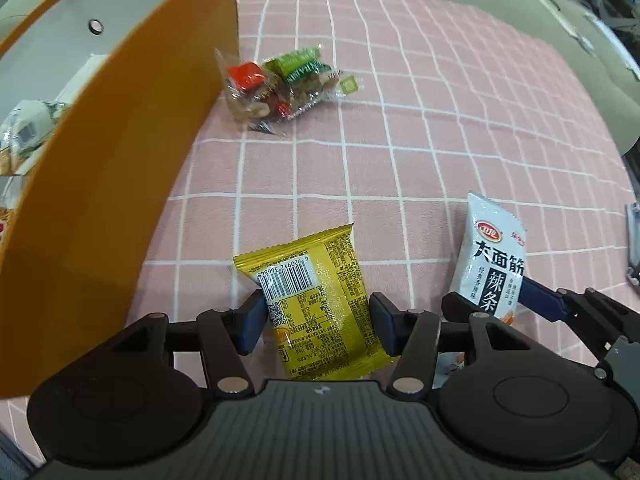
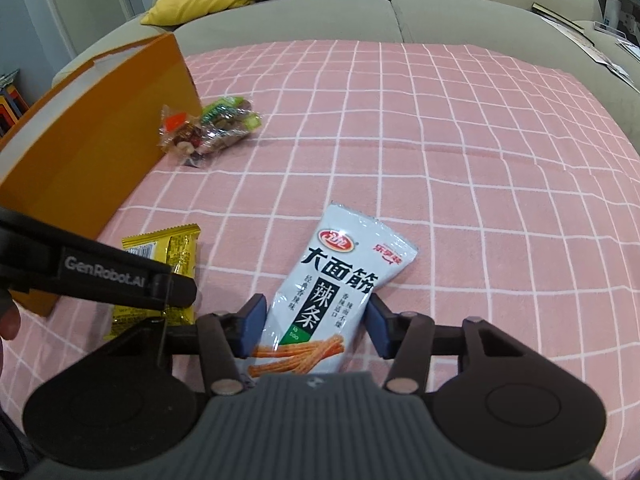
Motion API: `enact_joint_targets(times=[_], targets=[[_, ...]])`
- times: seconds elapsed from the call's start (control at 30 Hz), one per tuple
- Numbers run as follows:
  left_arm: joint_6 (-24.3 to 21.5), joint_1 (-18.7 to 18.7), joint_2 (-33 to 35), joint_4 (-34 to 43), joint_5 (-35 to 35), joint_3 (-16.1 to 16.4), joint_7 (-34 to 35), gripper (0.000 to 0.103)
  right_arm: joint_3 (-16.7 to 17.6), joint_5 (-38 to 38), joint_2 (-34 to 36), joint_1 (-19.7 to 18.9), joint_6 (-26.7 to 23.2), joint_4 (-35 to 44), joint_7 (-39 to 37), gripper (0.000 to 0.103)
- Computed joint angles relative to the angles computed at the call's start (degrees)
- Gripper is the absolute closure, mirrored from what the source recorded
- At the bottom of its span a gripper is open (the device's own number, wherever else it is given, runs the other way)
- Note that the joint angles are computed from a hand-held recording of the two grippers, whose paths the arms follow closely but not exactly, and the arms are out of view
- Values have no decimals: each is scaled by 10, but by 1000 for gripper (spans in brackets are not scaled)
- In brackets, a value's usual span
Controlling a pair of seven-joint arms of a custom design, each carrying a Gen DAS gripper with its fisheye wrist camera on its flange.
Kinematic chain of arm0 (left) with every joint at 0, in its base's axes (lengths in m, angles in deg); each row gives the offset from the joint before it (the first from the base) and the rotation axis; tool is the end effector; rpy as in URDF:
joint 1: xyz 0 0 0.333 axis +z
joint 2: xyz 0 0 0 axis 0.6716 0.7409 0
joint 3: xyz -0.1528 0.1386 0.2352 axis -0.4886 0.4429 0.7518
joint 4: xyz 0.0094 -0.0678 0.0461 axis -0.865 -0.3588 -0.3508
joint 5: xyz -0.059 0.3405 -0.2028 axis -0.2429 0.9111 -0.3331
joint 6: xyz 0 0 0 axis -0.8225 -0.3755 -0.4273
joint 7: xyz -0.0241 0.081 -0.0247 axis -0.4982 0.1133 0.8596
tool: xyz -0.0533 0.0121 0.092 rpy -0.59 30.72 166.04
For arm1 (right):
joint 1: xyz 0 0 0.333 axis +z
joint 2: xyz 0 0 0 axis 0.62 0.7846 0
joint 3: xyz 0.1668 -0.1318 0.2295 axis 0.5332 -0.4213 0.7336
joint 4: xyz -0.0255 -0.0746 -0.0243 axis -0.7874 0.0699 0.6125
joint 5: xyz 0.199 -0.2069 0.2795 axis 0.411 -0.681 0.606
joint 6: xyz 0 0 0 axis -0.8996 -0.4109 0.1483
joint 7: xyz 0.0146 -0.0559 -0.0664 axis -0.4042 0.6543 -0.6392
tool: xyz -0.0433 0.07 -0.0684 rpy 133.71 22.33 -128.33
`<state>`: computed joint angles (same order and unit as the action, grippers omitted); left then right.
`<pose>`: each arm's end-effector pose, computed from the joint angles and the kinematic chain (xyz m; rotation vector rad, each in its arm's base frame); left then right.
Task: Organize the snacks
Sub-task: 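Grasp the yellow packet with left tool while right tool grasps white spicy-strip packet, then carry both packets into the box and open both tools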
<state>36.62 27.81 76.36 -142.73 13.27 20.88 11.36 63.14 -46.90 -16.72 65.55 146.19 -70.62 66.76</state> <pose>0.7097 -0.2878 0.4638 -2.0373 2.1412 -0.4747 0.6579 0.3273 0.4483 -1.9156 1.7438 -0.3880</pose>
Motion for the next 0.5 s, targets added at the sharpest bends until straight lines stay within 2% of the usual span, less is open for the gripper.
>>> enact_joint_targets(times=[0.27,0.5], targets=[[93,21,-102,-124,-6,-6,6,40,7,-6,-42,13,22,-32,19,53],[170,48,-178,-200,-32,-11,30,40,14,-27,-57,23,41,-14,10,53]])
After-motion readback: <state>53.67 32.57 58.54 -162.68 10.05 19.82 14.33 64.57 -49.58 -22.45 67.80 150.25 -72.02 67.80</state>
